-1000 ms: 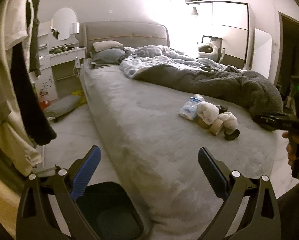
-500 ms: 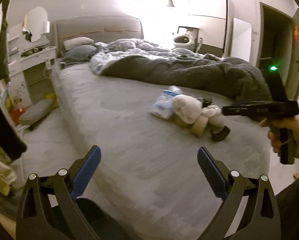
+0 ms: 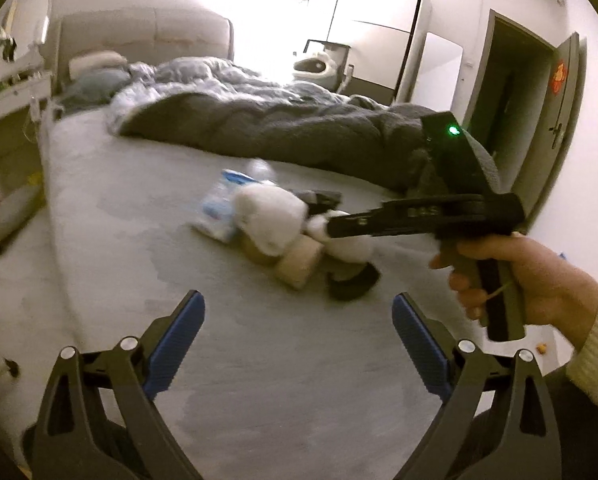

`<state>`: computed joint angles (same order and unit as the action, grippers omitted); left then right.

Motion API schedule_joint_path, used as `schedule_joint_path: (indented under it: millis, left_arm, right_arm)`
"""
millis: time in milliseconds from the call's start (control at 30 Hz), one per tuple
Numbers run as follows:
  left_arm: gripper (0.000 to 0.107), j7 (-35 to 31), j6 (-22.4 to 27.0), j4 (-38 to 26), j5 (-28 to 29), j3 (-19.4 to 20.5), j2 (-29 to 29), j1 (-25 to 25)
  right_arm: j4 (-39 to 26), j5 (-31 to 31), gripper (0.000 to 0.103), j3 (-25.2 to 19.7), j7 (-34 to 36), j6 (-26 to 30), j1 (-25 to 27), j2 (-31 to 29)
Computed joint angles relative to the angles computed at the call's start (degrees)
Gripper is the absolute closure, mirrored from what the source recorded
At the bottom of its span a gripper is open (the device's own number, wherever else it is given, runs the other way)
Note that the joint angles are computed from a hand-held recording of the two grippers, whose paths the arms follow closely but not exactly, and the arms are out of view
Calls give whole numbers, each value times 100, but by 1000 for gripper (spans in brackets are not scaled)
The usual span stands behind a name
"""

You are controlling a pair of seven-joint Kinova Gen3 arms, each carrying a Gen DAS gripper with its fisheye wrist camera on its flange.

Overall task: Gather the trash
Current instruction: 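Move the right tool to the trash pile and grasp a white tissue ball, then lift the white tissue with the right tool while the left tool grasps another tissue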

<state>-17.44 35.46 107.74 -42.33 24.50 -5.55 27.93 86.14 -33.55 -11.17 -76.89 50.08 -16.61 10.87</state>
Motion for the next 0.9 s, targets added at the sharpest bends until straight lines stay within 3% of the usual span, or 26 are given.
schedule_joint_path:
  millis: [133,300,433,600,900]
  left_arm:
    - [14,17,-78,-204,66,-67,342,153]
    - [17,204,-47,-484,-103,-306,792,570]
    - [19,562,195,-710,-309,-551,1074,944]
    - [23,830,1056,-1292,-482,-859,1582,1502]
    - [28,710,1505,-1923,-258,-1359,2033,1967]
  right_arm:
    - [-109,191,50,29,-104,107,-50,25]
    - [-3,-70,59,37,142,176,137,-42]
    - [164,-535,60,100,499,234,401,-188]
    - [342,-1063,60,237,912,335,660,-323]
    - [520,-1502,60,465,1374,413,884,-516]
